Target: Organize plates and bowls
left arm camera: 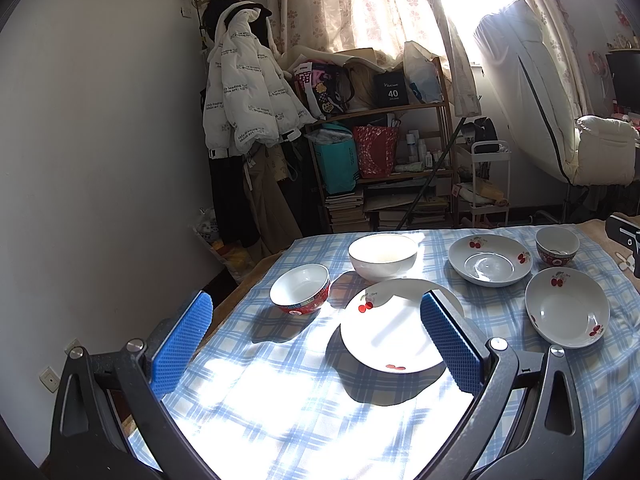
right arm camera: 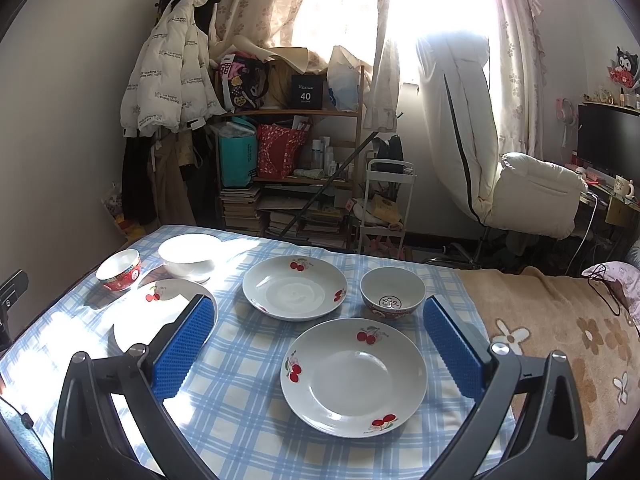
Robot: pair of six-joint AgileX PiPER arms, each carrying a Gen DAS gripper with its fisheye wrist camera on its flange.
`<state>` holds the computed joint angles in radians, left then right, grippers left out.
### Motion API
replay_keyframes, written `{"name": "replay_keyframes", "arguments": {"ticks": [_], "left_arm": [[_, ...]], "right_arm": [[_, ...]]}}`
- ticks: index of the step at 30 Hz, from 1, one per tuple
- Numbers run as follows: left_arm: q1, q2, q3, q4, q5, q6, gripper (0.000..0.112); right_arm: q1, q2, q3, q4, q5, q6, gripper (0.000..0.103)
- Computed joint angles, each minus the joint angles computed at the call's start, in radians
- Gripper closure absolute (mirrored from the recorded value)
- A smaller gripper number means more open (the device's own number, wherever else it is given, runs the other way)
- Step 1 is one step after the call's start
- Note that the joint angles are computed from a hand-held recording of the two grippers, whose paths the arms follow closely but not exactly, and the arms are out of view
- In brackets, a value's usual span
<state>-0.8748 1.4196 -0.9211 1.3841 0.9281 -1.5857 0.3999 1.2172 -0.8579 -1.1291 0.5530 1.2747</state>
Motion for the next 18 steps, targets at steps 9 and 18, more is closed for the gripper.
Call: {"name": "replay_keyframes", "arguments": {"ticks": [9,18], "left_arm": [[0.008,-0.001,0.004,-0.001,-0.004,0.010,0.010],[0.022,0.030,-0.045,-0.042,-0.001,0.074,0.010]], "right_arm": [[0.003,0.005,0.005,0.005,-0.001,0.005,0.000],[-0.018,-0.006,-0.003,0.110,-0.021,-0.070,0.000]]}}
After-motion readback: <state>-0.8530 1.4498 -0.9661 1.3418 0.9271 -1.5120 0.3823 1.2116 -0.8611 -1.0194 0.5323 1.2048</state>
